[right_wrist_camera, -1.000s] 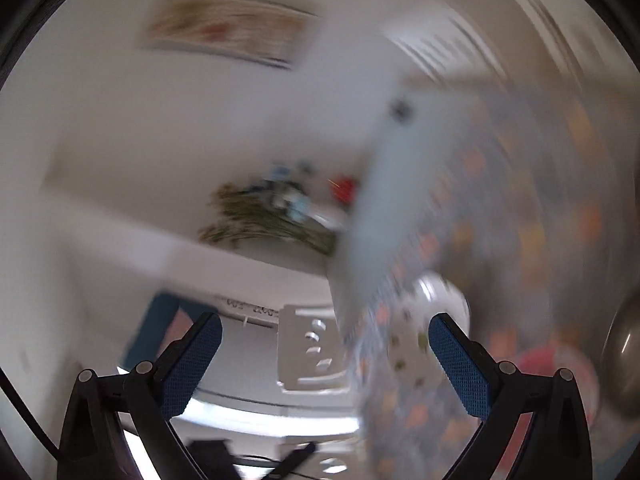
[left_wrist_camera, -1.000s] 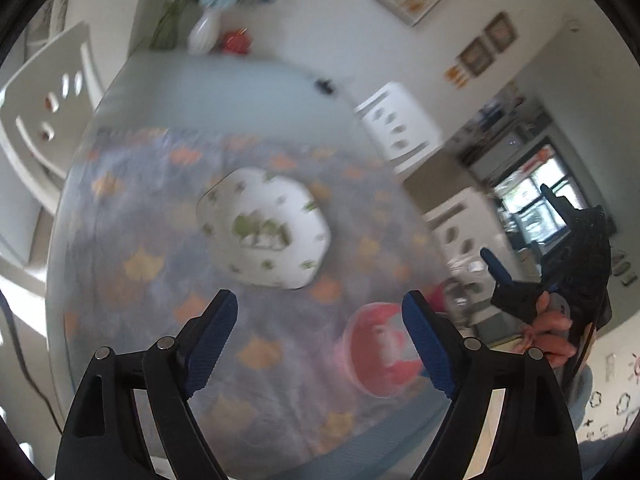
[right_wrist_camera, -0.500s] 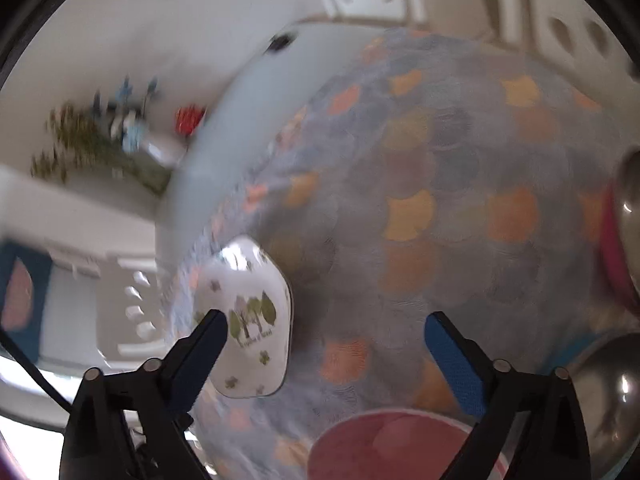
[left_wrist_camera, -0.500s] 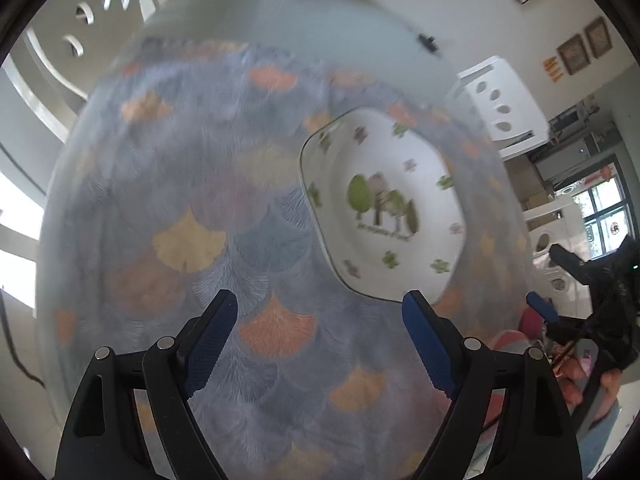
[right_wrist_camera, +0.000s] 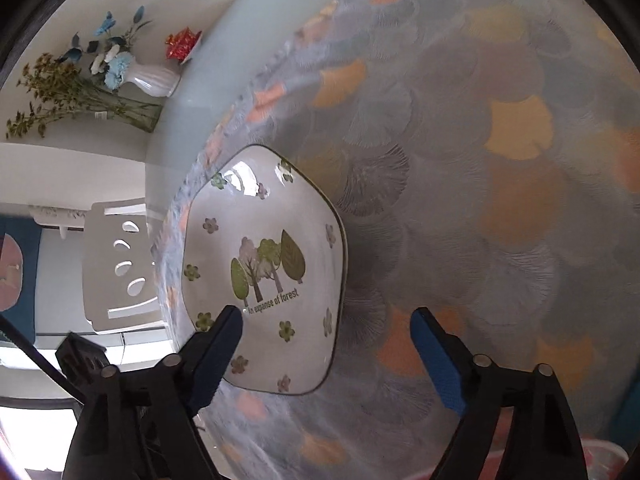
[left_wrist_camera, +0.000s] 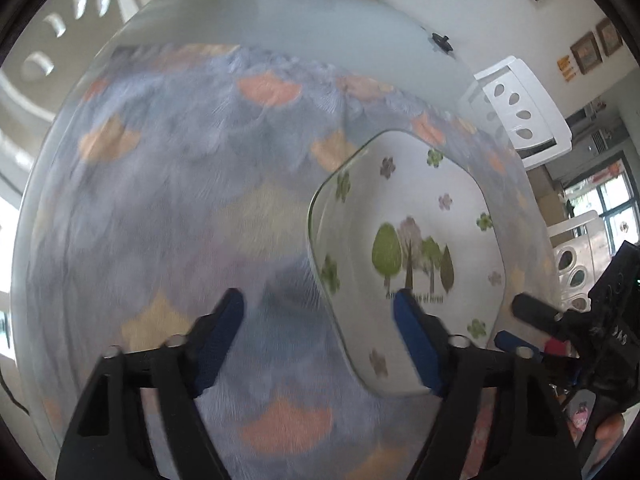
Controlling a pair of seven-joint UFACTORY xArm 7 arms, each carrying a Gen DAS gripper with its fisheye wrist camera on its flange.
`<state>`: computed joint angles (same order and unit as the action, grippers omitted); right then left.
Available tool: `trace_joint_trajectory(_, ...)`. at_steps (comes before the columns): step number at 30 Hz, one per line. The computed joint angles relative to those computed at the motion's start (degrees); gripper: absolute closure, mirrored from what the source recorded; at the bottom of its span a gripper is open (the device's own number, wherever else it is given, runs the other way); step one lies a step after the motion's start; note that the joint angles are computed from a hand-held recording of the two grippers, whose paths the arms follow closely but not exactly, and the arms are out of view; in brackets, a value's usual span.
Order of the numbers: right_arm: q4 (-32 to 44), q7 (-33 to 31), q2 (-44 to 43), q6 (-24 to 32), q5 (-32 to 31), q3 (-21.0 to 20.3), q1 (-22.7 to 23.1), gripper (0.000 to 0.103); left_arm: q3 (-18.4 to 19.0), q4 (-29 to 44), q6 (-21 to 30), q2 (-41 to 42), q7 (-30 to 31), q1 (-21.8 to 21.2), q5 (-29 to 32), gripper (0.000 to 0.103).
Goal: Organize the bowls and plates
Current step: 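Close both grippers on the smaller forest-print plate rim and lift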
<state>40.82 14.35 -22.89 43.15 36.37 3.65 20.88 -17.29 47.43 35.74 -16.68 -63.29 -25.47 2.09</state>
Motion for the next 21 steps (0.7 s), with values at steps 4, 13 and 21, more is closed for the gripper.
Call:
trace_joint_trajectory(4,2.8,1.3,4.4,2.5,-3.1,1.0,-0.6,0.048,1.9,1.5,-1.5,3.4,5.0,-0.6,-2.7,0.06)
trace_joint_trajectory(13,3.8,-3.7,6.7,-0.5,-2.1,2.4,0.8,0.066,-0.4,1.4,-4.2,4.8,6.9,0.5,4.9,0.079)
trace_joint_trajectory(21,1.3,1.7,1.9,-8.2,-22.1,6.8,0.9,0.084,-2.9,4.7,2.2,3.9,2.8,0.8,17.6,0.079)
